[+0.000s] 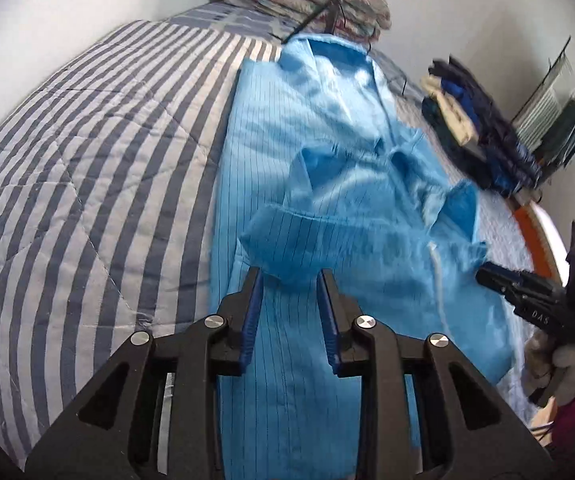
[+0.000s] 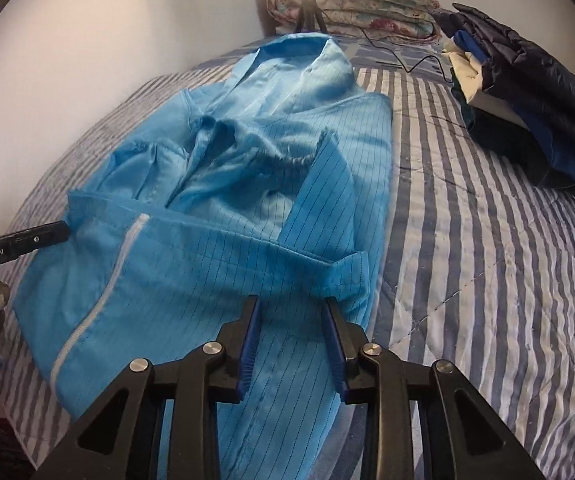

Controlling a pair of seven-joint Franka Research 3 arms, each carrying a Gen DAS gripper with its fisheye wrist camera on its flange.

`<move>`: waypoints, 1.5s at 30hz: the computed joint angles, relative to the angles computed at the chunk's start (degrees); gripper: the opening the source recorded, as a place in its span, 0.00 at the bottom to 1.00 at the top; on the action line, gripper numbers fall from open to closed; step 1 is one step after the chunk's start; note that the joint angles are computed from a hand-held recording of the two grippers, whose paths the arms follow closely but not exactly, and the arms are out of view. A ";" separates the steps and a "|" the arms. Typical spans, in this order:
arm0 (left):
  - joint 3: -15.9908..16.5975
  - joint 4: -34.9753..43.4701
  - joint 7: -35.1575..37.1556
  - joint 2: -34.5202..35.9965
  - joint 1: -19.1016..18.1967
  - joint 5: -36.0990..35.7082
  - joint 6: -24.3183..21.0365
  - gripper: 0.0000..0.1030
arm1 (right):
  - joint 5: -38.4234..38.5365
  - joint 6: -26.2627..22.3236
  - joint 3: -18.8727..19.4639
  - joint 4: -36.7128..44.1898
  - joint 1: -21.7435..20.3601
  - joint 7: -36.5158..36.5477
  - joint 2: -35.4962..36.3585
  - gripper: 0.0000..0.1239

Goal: Fold large clothes

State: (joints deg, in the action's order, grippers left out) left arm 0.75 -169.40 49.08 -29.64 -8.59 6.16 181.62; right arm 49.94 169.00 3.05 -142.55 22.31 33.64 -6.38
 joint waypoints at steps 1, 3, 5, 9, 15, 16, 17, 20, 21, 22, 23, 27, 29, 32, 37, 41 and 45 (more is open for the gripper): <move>-0.14 -0.23 -0.07 -0.93 0.46 0.07 -0.03 0.26 | 4.10 -1.17 -0.97 0.18 0.62 -2.81 -1.20 0.25; 0.13 -0.27 0.70 -1.57 0.73 0.67 0.18 0.26 | 8.97 -2.34 -2.01 0.16 1.08 -6.25 -3.18 0.25; 0.38 0.55 1.39 -0.85 0.91 0.95 -0.94 0.26 | 10.08 -3.38 -2.22 0.05 0.87 -6.89 -4.32 0.26; 3.51 2.45 2.88 3.12 -1.26 -0.58 -2.90 0.26 | 7.01 -4.17 -1.50 -0.20 -0.14 -3.97 -3.98 0.26; 4.04 3.63 5.74 4.71 -2.30 -2.76 -4.21 0.26 | -4.50 -5.12 0.54 0.32 -1.94 3.96 -0.42 0.26; 5.18 3.91 6.48 4.57 -3.39 -3.71 -4.79 0.26 | -9.29 -4.87 1.31 0.27 -2.71 7.84 0.41 0.25; 6.42 4.32 7.39 4.31 -4.53 -4.79 -5.66 0.26 | -12.02 -4.64 1.62 0.32 -2.96 9.92 0.97 0.25; 9.79 6.49 12.09 3.43 -6.94 -7.70 -8.00 0.26 | -17.03 -7.18 1.51 1.61 -3.44 14.06 0.94 0.26; 11.07 7.40 14.23 3.26 -7.77 -8.53 -8.50 0.27 | -16.09 -8.89 0.95 2.50 -3.27 13.11 0.57 0.26; 12.12 8.69 16.29 3.28 -8.31 -9.20 -9.14 0.27 | -14.22 -10.04 0.34 3.32 -2.98 11.06 0.11 0.26; 12.95 9.71 18.03 3.42 -8.74 -9.99 -9.34 0.33 | -12.74 -10.53 -0.06 3.98 -2.81 9.39 -0.16 0.26; 17.44 16.92 25.86 7.49 -10.86 -13.33 -9.56 0.41 | -5.63 -10.51 -1.59 9.01 -2.84 3.16 0.22 0.36; 17.80 21.86 28.40 11.59 -10.13 -14.18 -10.06 0.41 | -5.00 -10.22 -1.50 13.37 -3.56 2.46 2.32 0.38; 22.12 29.93 37.27 18.27 -13.38 -20.62 -11.82 0.41 | -6.85 -11.41 -0.95 22.14 -5.19 3.70 8.00 0.38; 24.08 44.81 56.11 31.67 -13.84 -42.58 -16.68 0.41 | -14.29 -18.92 0.48 39.74 -8.14 11.49 20.92 0.46; 19.54 57.34 69.73 41.34 -5.58 -66.69 -26.95 0.63 | -12.70 -23.64 3.15 52.74 -10.89 14.44 30.58 0.55; 15.87 66.19 69.39 49.08 0.22 -73.61 -30.20 0.63 | -15.33 -25.53 4.18 64.27 -10.65 19.14 39.68 0.56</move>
State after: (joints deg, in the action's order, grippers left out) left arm 16.62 -103.21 118.48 19.44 -8.37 -67.45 151.41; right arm 34.62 143.47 7.24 -78.28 11.67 52.78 33.30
